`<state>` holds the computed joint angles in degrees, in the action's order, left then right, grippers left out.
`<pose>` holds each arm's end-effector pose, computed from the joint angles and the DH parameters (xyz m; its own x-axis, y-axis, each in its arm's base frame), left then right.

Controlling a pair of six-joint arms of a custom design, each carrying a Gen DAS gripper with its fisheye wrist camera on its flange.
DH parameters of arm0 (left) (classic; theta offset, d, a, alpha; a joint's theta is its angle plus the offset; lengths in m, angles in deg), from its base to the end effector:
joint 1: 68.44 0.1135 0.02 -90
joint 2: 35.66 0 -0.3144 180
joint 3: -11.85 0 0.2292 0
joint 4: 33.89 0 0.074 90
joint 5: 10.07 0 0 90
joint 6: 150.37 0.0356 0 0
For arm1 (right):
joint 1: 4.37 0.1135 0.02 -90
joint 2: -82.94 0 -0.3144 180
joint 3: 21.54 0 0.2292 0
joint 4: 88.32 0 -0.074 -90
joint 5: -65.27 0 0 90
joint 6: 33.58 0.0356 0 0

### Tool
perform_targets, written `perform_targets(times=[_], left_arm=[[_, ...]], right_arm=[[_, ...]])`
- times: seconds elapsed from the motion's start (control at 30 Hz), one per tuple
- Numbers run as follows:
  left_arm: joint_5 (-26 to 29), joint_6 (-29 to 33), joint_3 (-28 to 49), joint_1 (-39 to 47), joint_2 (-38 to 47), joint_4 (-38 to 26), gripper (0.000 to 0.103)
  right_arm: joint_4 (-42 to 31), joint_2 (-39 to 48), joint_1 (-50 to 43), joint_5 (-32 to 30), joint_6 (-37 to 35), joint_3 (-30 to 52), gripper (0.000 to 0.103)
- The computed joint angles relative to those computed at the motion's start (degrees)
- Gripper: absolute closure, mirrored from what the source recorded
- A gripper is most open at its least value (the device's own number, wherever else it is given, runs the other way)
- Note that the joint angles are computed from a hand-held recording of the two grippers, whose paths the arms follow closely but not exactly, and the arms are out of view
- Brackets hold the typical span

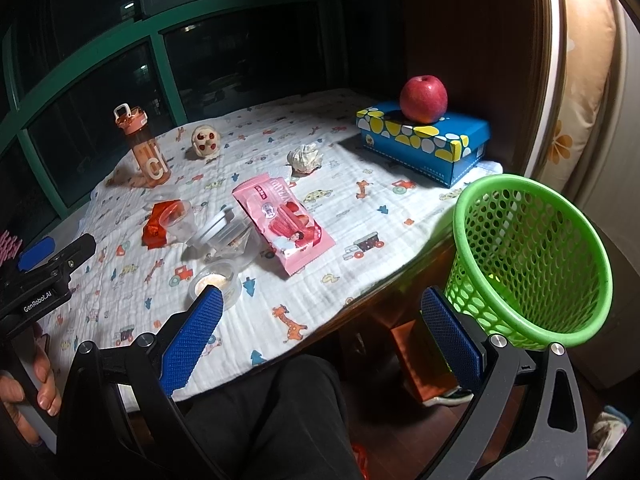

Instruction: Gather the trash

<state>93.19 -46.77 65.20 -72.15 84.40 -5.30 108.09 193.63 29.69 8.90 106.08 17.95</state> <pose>0.3523 -0.0310 0.1080 -0.5416 0.2645 -0.7980 0.3811 0.9233 0.0474 0.2303 0.1319 0.1060 -0.5920 0.3659 -0.7181 0.3853 0.9111 0.1466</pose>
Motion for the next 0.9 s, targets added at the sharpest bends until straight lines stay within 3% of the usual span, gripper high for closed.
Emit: perform_targets(times=[0.9], left_arm=[[-1.4, -0.7, 2.6, -0.7, 1.9, -2.3, 0.006]], right_arm=[[3.0, 3.0, -2.1, -2.4, -1.9, 0.7, 0.005]])
